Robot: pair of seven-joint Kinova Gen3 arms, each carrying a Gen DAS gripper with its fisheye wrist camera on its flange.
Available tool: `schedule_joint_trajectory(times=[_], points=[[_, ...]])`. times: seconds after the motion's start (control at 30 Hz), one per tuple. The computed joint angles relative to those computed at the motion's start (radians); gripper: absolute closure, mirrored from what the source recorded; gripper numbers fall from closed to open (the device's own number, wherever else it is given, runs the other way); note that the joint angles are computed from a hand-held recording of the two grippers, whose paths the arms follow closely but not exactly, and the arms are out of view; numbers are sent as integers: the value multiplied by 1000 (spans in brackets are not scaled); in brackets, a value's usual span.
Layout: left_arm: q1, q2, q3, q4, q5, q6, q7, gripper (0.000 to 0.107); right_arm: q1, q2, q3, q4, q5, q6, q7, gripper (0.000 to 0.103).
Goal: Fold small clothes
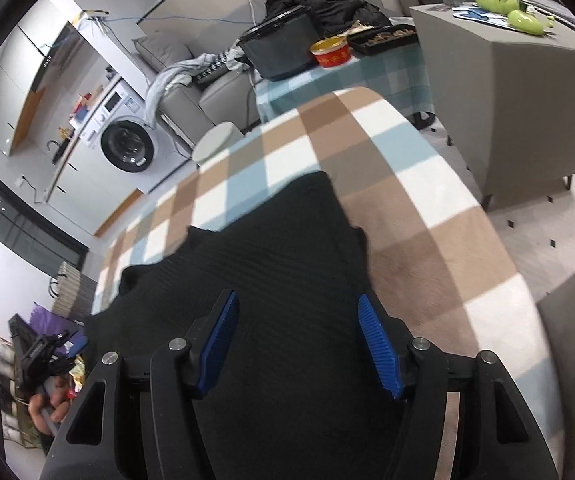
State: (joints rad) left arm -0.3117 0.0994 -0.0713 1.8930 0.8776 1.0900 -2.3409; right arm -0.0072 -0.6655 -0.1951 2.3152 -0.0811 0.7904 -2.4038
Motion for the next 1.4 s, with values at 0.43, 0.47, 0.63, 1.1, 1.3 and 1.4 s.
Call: schedule_joint_trajectory(times=[0.43, 0.47, 0.63, 1.1, 1.3, 1.4], points=[[-62, -216, -159, 142, -183, 52, -83, 15, -62, -51, 11, 47, -27, 61, 97, 91], [-66, -229, -167, 150, -193, 56, -89, 5, -60, -66, -3, 39, -17, 51, 105, 95], [-71, -296, -204, 194, -232, 61, -97, 6, 0, -65, -58, -11, 32, 79, 121, 95], [-57, -388, -292, 255, -374, 135, -95, 29, -50, -235, -114, -5, -104, 326, 106, 51], [-68, -397, -333, 271, -381, 203, -169, 67, -80, -296, -74, 44, -168, 331, 124, 51], [-82, -414, -348, 272, -378, 224, -196, 80, -53, -298, -74, 42, -169, 364, 127, 51]])
